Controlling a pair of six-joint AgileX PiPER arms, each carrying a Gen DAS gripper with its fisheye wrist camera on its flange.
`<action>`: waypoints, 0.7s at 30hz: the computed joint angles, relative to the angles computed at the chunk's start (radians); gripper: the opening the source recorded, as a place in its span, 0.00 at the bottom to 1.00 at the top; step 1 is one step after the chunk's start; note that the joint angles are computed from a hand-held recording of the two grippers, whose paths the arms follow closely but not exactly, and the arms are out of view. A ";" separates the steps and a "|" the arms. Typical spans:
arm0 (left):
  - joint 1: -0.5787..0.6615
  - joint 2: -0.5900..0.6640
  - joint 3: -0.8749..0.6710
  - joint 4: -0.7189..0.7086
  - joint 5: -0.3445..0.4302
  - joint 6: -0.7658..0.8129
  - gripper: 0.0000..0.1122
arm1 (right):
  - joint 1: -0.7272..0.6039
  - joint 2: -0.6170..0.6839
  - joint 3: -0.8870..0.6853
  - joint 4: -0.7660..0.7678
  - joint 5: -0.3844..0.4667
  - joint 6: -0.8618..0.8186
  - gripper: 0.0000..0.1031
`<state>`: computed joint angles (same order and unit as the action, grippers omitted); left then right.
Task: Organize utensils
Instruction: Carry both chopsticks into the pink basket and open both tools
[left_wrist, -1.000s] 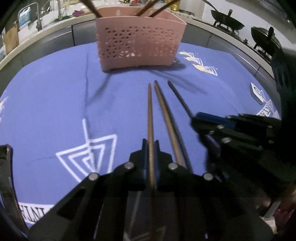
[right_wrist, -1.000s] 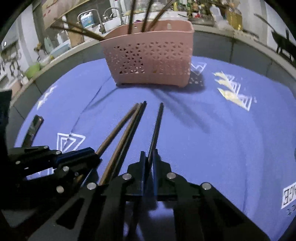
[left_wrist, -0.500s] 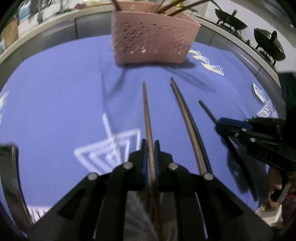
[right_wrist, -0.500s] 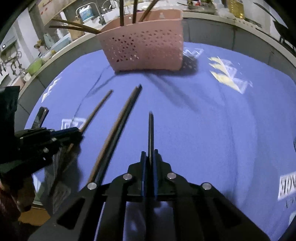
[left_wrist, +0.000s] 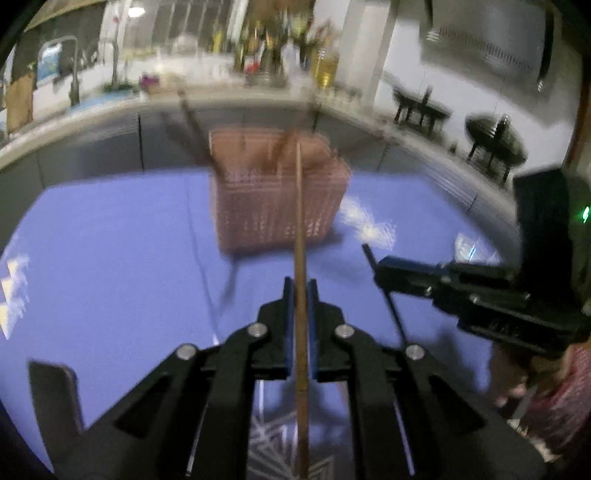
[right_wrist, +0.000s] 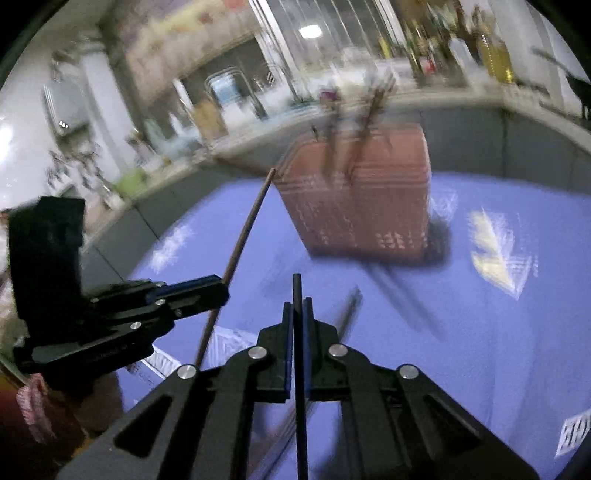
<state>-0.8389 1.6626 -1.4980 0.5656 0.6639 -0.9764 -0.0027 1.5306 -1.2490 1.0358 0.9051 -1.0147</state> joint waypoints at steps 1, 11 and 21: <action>0.011 -0.020 -0.022 0.010 -0.001 0.002 0.05 | -0.004 -0.001 -0.038 0.033 0.020 0.002 0.05; 0.110 0.188 -0.542 0.094 0.073 0.084 0.05 | 0.110 0.121 -0.392 0.187 -0.263 0.120 0.00; 0.198 0.446 -0.932 -0.045 0.173 0.235 0.05 | 0.072 0.356 -0.797 0.012 -0.199 0.314 0.00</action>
<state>-0.6413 2.1088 -2.4304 0.5207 0.8369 -0.7415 0.0688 1.8864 -2.0460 1.0477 0.7059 -0.7003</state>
